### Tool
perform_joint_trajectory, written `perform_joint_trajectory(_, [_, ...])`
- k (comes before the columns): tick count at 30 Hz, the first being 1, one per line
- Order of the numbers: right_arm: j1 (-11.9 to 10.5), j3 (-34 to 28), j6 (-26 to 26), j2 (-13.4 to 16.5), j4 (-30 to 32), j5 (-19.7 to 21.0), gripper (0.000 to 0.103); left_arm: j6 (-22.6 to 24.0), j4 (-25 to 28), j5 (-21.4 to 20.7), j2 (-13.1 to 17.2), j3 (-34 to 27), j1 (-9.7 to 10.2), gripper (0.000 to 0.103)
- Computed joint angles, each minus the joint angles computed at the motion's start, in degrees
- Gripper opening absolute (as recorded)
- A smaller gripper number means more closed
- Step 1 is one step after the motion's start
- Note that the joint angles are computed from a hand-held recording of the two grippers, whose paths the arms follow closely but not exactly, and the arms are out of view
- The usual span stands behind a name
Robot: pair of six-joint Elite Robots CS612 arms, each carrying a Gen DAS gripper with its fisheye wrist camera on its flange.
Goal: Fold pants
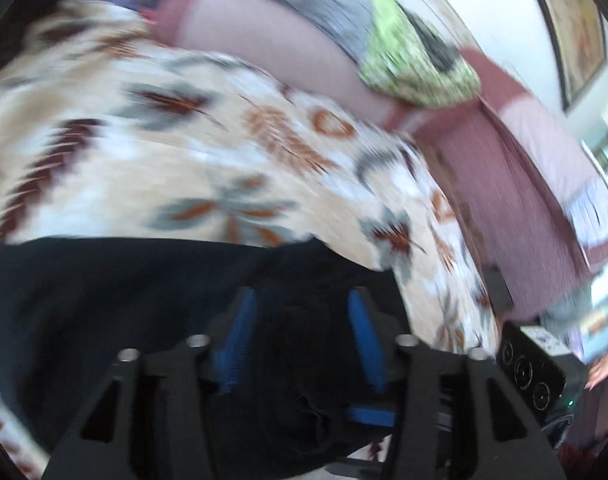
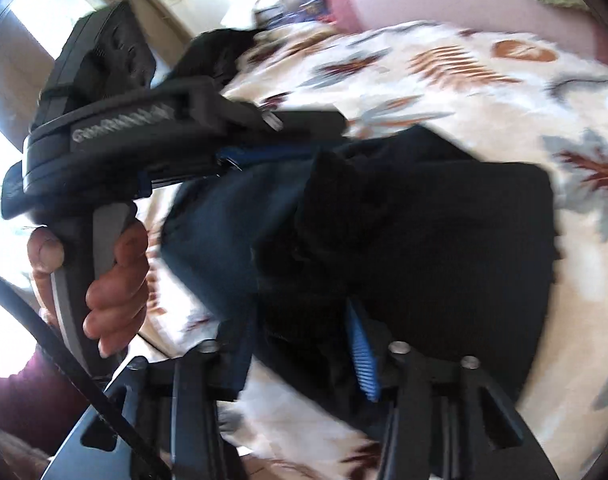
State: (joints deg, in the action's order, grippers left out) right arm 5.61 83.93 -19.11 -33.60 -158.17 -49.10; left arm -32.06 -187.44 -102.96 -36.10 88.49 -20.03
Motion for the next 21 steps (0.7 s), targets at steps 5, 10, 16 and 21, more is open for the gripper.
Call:
perform_joint_trajectory(5, [1.1, 0.2, -6.0, -1.1, 3.0, 0.1, 0.064, -6.2, -5.3, 7.7, -3.4, 7.1, 0.69, 0.057])
perform_joint_trajectory(10, [0.8, -1.0, -0.4, -0.9, -1.1, -0.8, 0.058, -11.2, -6.8, 13.5, -5.0, 11.2, 1.37, 0.062])
perform_joint_trajectory(16, [2.1, -7.1, 3.4, 1.9, 2.7, -2.6, 0.050, -16.2, -8.1, 16.0, -5.6, 14.1, 2.42, 0.062])
perform_joint_trajectory(21, [3.4, -13.3, 2.8, 4.9, 12.2, -5.1, 0.056, -19.4, -8.7, 17.1, -5.9, 16.3, 3.12, 0.062])
